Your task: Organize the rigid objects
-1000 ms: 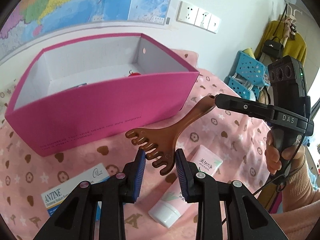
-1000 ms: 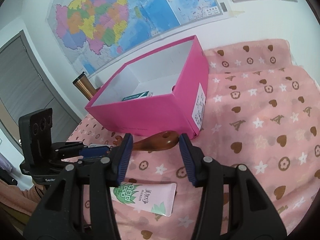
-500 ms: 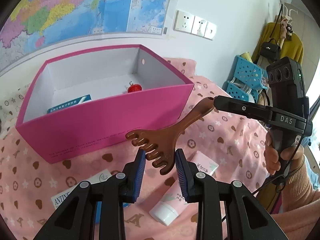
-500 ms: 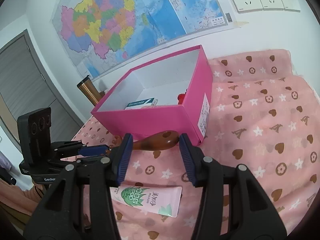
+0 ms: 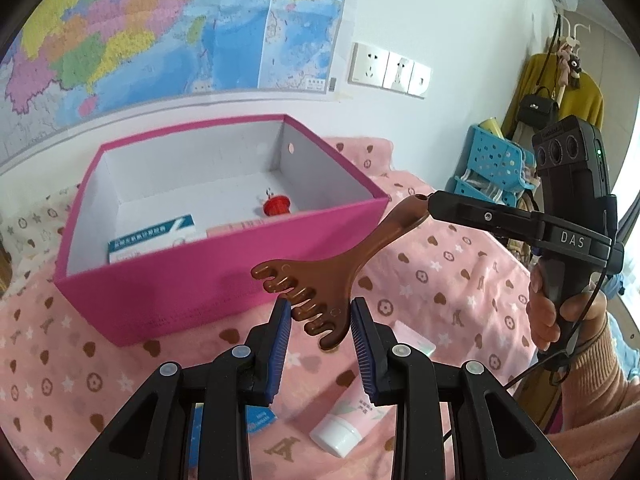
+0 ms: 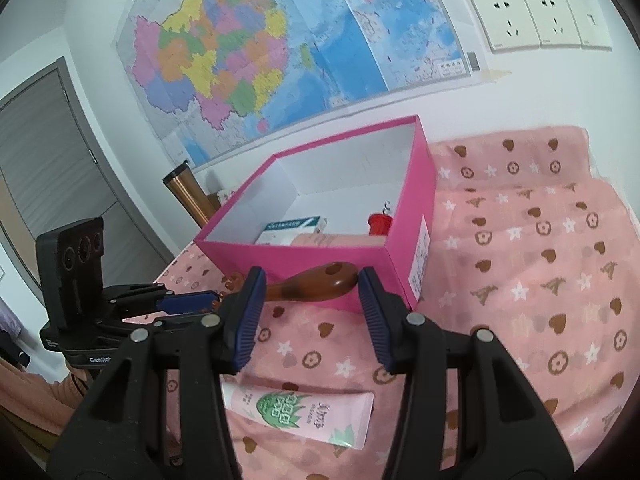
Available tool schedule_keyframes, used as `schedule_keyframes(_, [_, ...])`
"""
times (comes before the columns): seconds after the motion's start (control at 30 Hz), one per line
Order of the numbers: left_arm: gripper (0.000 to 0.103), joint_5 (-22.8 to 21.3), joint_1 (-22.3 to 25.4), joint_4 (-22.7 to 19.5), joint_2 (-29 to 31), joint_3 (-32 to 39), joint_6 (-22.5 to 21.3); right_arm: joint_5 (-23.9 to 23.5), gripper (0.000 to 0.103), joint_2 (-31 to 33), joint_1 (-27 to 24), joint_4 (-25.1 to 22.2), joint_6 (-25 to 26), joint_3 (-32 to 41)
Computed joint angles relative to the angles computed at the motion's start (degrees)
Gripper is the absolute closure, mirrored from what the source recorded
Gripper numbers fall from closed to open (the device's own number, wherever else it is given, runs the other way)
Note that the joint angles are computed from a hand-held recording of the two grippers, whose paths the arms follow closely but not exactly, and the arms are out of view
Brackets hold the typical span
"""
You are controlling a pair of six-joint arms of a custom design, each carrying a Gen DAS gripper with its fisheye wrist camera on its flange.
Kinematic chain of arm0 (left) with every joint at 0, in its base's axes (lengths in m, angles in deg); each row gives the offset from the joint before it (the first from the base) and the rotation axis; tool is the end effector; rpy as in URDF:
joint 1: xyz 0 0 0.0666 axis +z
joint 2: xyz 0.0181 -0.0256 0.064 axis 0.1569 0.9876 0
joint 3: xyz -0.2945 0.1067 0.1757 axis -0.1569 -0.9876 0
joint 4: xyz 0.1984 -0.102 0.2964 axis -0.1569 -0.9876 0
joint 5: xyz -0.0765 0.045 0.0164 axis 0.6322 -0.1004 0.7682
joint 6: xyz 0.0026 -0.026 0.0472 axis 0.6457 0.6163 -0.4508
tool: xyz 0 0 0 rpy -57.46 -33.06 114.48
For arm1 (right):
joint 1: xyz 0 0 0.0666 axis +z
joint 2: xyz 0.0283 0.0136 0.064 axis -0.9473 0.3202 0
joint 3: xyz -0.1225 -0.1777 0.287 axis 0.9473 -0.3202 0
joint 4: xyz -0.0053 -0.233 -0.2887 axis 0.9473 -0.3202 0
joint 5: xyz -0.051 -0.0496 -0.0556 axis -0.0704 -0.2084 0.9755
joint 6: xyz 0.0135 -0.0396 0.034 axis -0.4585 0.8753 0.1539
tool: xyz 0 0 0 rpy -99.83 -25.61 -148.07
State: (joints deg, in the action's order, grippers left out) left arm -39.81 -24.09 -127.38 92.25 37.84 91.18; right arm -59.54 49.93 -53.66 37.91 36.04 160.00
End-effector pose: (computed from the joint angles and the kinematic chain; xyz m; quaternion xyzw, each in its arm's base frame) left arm 0.5470 -0.3614 0.3584 0.2152 0.8855 -0.1850 0.3679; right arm 0.5291 0.1770 0.3283 -0.0617 0.8104 0.2739 0.5143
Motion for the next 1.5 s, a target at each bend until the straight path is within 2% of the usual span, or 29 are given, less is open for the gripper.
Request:
schedule_keyframes(0.17, [0.075,0.1,0.5,-0.4,0.9,2.6,-1.0,0.1,0.052,0.5,0.1,-0.5,0.9,2.0])
schedule_keyframes(0.23, [0.077,3.4,0.9,-0.5,1.6,4.2,-1.2,-3.3,0.060,1.3,-0.1,-0.5,0.8,3.3])
schedule_keyframes(0.27, [0.077,2.9,0.7,-0.6,2.2,5.3,-1.9,-4.1,0.062,1.9,0.2,-1.1,1.2,4.4])
schedule_keyframes(0.33, [0.077,1.0,0.2,-1.3,3.6,7.6,-3.4,0.0,0.062,2.9,1.4,-4.2,3.8,6.8])
schedule_keyframes(0.4, [0.077,1.4,0.7,-2.3,4.9,9.2,-2.3,-0.7,0.062,4.3,1.5,-5.5,3.8,8.7])
schedule_keyframes(0.6, [0.077,1.8,1.9,-1.0,2.5,3.0,-0.9,-2.3,0.062,5.5,0.4,-7.5,2.3,7.9])
schedule_keyframes(0.87, [0.077,5.2,1.7,-4.6,4.0,0.4,2.1,-3.8,0.059,11.9,-0.8,-14.7,-1.1,11.8])
schedule_keyframes(1.03, [0.073,6.1,1.3,-4.7,2.8,-2.2,3.3,-4.5,0.058,14.4,-1.4,-15.4,-3.1,13.3])
schedule_keyframes(1.17, [0.070,6.6,1.0,-5.5,1.9,-4.5,4.9,-4.6,0.053,15.2,-1.4,-15.5,-3.5,14.4])
schedule_keyframes(1.37, [0.066,8.5,1.3,-8.5,3.5,-3.2,7.2,-4.9,0.053,16.1,-1.1,-16.5,-2.2,15.7])
schedule_keyframes(1.5, [0.064,9.6,1.6,-8.3,4.3,-2.2,8.0,-5.2,0.053,16.1,-0.8,-16.6,-0.9,15.6])
